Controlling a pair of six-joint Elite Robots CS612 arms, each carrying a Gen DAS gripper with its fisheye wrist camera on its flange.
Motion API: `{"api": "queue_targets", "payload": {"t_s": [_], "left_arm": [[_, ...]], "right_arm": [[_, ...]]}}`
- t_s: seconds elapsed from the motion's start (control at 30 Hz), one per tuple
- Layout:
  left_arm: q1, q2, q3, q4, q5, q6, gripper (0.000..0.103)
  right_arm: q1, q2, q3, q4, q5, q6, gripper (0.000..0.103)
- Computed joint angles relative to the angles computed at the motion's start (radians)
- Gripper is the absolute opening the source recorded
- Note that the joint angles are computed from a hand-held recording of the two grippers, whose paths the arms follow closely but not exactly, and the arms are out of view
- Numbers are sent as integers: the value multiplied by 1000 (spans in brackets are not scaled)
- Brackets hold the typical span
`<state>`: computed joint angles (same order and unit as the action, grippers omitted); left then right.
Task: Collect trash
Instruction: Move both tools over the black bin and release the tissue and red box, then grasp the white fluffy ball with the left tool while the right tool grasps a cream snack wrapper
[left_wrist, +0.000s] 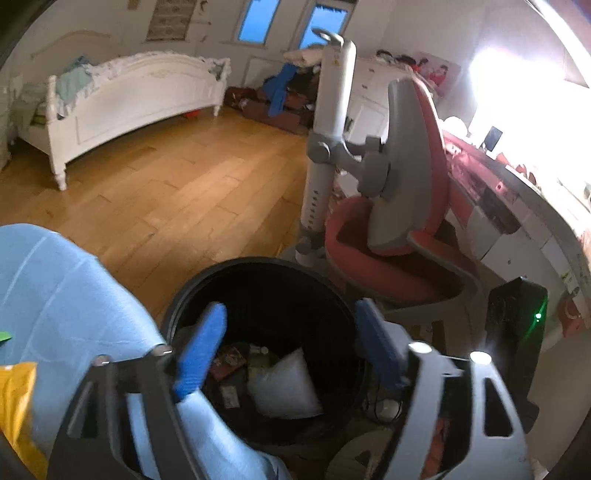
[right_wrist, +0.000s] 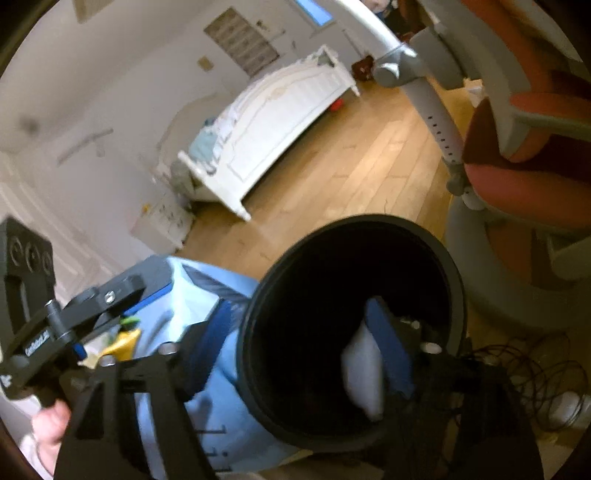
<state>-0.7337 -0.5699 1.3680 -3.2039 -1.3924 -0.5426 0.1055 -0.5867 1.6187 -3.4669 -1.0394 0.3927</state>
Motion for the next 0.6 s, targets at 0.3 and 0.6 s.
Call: {"api": "queue_targets", "payload": {"t_s": [0.3,0.6], "left_arm": [[-25,-87,180,-165,73,-83,90],[-61,-203,436,-298,254,-192,92]], "right_arm": [[14,-35,38,20,24,-27,77],[80,-74,31,79,65,-174,77]]}}
